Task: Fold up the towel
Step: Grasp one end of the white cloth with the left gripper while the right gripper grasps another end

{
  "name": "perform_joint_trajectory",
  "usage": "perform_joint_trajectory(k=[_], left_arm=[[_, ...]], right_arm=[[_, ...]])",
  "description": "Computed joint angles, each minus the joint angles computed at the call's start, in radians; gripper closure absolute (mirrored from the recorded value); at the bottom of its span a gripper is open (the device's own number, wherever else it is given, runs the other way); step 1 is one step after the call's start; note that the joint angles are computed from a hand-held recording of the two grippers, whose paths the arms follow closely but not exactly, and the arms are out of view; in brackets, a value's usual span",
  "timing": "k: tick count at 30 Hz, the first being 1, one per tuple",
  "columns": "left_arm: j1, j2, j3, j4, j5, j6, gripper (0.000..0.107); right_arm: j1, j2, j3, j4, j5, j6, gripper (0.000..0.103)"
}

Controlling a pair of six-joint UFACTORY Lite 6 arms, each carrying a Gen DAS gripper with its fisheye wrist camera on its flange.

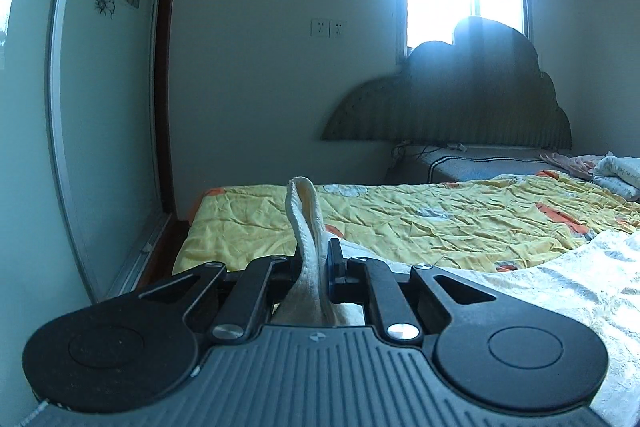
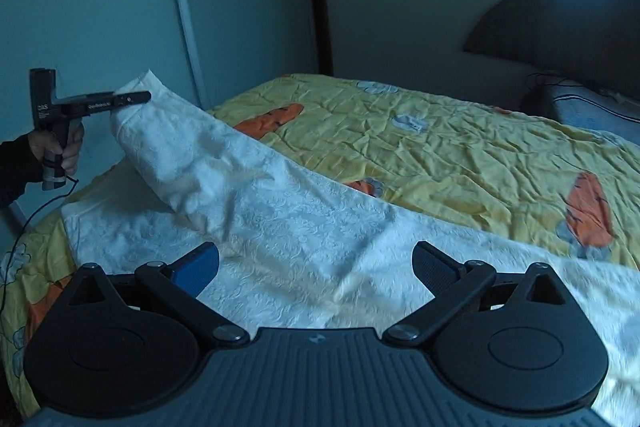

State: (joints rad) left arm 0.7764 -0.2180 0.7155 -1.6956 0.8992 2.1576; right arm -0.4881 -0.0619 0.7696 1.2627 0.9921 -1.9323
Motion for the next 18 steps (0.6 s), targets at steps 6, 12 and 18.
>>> perform_joint_trajectory(k=[6,12,18], left_arm=[[0.041,-0.048,-0.088,-0.049,0.064,0.077,0.096],[0.078,-0.040,-0.100,-0.051,0.130,0.091,0.096],[0.080,-0.032,-0.102,-0.060,0.146,0.110,0.096]], right_arm=[[0.298,0.460,0.470,-0.117,-0.212,0.184,0.000],[0.409,0.741,0.795,-0.252,-0.252,0.301,0.004],[0.439,1.004,1.165,-0.430,-0.117,0.512,0.046]])
